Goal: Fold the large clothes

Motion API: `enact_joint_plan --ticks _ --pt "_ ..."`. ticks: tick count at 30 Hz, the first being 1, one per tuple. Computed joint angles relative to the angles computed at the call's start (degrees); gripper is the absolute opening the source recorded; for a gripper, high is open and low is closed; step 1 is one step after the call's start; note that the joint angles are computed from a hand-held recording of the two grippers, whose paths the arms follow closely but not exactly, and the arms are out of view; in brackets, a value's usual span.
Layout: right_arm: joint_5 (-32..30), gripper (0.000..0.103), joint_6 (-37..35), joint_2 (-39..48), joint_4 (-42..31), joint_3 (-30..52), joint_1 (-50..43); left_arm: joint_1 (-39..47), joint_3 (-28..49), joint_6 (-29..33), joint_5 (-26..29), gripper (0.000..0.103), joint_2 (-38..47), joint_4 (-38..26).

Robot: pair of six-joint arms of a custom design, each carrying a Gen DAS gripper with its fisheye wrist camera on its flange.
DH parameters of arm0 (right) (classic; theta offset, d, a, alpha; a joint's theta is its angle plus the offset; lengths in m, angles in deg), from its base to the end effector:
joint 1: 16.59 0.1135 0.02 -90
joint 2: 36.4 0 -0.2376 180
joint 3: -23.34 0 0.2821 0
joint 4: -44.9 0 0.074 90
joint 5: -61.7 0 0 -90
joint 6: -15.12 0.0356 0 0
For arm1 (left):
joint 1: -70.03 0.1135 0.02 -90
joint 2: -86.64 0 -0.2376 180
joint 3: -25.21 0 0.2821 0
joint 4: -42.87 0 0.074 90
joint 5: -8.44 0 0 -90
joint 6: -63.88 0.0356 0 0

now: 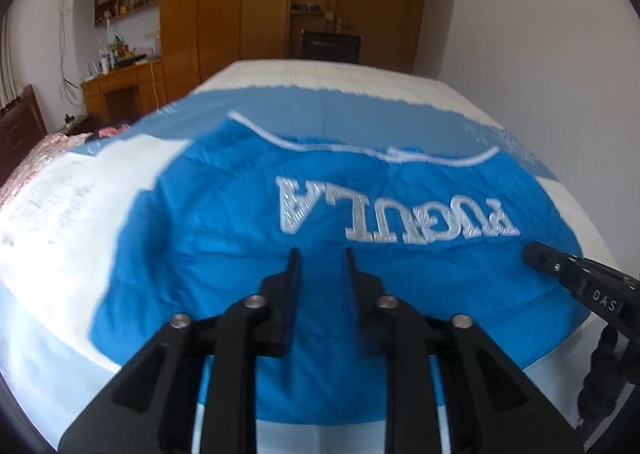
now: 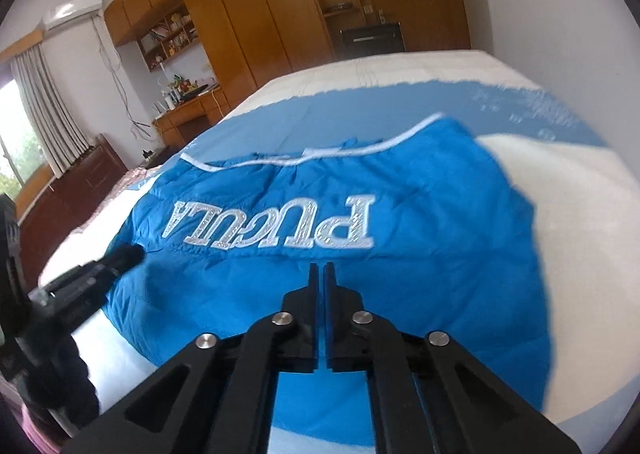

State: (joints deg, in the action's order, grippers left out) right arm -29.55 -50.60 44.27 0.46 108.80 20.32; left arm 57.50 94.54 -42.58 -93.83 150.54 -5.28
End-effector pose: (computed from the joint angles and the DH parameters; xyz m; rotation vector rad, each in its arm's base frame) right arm 0.2770 0.2090 0.3016 -0.2684 2.3162 0.5797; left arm 0.2713 -0.0525 0.2798 -0.1864 2.2880 -0.0126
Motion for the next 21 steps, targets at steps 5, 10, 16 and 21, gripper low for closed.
enact_joint_plan --ticks 5,10,16,21 --pt "-0.2 0.0 1.2 2.4 2.6 -2.2 0.4 2.1 -5.0 1.4 4.3 0.01 1.4 4.3" --pt "2.0 0.0 0.5 3.8 4.4 -4.0 1.9 3.6 -5.5 1.4 7.3 0.01 3.5 4.7" --pt "4.0 0.0 -0.4 2.4 3.8 -3.9 2.9 2.5 -4.7 0.3 5.4 0.008 2.5 2.5" --pt "2.3 0.0 -1.0 -0.7 5.6 -4.4 3.7 -0.5 -3.8 -0.2 4.9 0.008 -0.7 1.7"
